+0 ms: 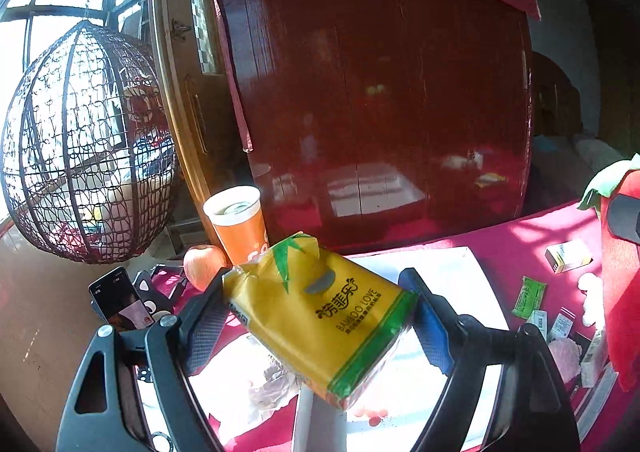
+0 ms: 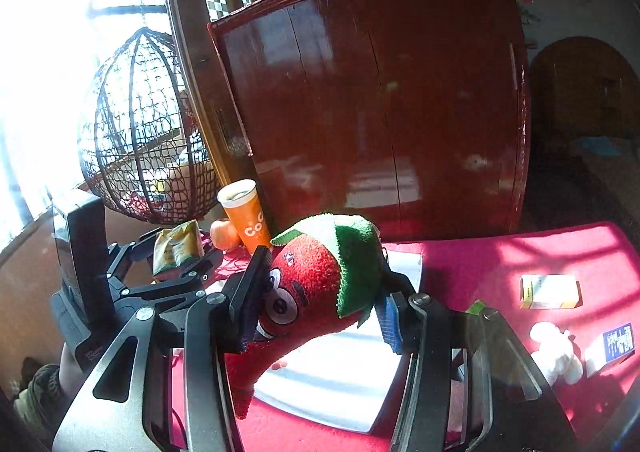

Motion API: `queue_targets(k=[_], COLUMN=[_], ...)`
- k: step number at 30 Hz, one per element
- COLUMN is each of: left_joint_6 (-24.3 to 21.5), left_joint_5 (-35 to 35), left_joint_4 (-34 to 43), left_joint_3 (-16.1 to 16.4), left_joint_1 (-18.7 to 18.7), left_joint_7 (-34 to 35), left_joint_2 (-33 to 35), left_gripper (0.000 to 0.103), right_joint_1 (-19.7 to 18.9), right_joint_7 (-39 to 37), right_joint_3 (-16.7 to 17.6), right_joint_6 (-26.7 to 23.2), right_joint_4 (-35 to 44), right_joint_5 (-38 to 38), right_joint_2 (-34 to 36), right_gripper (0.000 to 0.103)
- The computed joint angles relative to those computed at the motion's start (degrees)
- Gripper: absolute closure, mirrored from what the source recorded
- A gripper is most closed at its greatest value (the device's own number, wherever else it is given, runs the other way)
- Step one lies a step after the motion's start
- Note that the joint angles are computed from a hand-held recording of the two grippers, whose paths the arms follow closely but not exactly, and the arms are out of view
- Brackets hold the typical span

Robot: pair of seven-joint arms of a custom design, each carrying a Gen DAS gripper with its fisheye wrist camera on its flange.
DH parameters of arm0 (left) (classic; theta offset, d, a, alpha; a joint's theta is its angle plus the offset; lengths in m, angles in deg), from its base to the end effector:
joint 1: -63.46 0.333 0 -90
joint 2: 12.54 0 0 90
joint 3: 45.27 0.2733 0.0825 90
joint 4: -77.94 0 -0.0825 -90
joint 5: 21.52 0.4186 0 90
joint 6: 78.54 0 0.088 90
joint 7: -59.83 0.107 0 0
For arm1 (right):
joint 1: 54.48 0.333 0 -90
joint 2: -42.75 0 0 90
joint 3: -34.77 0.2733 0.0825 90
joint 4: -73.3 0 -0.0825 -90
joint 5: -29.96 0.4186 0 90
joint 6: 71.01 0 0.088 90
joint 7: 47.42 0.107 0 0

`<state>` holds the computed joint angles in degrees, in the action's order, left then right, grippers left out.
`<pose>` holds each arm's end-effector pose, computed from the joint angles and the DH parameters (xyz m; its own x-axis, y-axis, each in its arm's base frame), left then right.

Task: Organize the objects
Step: 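Lift and carry the tissue pack and chili plush toward the white tray with both tools, then lower both items into the white tray and open both tools, then grasp the yellow corn snack bar with the left tool while the right tool grasps the Liquid Sealant box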

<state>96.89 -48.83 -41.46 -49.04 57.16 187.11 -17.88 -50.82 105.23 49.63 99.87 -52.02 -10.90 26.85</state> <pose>0.6019 -0.0711 0.5355 -0.2839 -0.9482 -0.1428 -0.4203 0.2569 -0.8703 0.5128 0.2313 0.5585 0.0465 -0.9727 -0.2276 -0.4618 0.1811 -0.8683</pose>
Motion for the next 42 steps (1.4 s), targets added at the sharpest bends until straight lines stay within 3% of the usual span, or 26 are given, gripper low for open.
queue_targets(k=[5, 7, 16, 21, 24, 25, 26, 28, 29, 34, 37, 42], left_joint_6=[-1.7, -2.8, -12.0, -13.9, -14.8, -14.8, -14.2, -11.7, -10.2, -8.6, -6.6, -5.5], left_joint_5=[0.9, 1.9, 15.0, 20.7, 20.2, 19.6, 19.2, 20.6, 21.3, 21.8, 20.4, 8.9], left_joint_4=[2.8, 4.6, 15.7, 20.0, 21.5, 21.9, 21.8, 21.2, 20.6, 18.6, 15.8, 10.7], left_joint_3=[-1.1, -1.9, -3.8, -3.8, -5.1, -5.7, -6.2, -5.3, -4.9, -5.3, -6.5, -11.3], left_joint_1=[1.2, 2.1, 5.0, 4.7, 5.8, 6.2, 6.5, 5.8, 5.5, 6.0, 6.9, 10.7], left_joint_7=[-3.2, -4.7, -18.3, -23.6, -23.7, -23.1, -22.5, -24.0, -24.9, -26.3, -25.3, -16.8], left_joint_2=[4.0, 6.3, 18.3, 23.1, 24.9, 25.3, 25.5, 25.5, 25.3, 23.4, 21.0, 15.8], left_gripper=[0.02, 0.02, 0.02, 0.02, 0.018, 0.015, 0.013, 0.0, 0.0, 0.0, 0.0, 0.0], right_joint_1=[3.0, 6.0, 11.3, 13.6, 14.5, 14.9, 15.5, 16.3, 17.0, 16.6, 15.6, 12.5], right_joint_7=[-4.4, -10.8, -21.6, -26.4, -25.4, -24.8, -23.8, -21.8, -19.7, -13.2, -8.4, 2.7], right_joint_3=[-2.6, -5.1, -9.9, -12.5, -13.4, -13.9, -14.5, -15.5, -16.3, -17.0, -16.8, -15.2], right_joint_6=[-2.7, -4.9, -12.5, -18.8, -19.6, -19.6, -20.1, -20.5, -20.9, -18.8, -14.0, -6.4], right_joint_4=[3.3, 6.1, 15.3, 23.4, 25.1, 25.6, 26.2, 26.4, 26.1, 22.0, 17.1, 8.5], right_joint_5=[3.4, 9.0, 18.8, 23.9, 22.6, 21.8, 20.7, 18.5, 16.3, 11.7, 8.9, 0.6], right_joint_2=[4.8, 8.7, 20.0, 28.2, 29.9, 30.6, 31.1, 31.3, 31.0, 27.5, 23.2, 14.4], right_gripper=[0.055, 0.054, 0.054, 0.054, 0.053, 0.047, 0.033, 0.01, 0.002, 0.0, 0.0, 0.0])
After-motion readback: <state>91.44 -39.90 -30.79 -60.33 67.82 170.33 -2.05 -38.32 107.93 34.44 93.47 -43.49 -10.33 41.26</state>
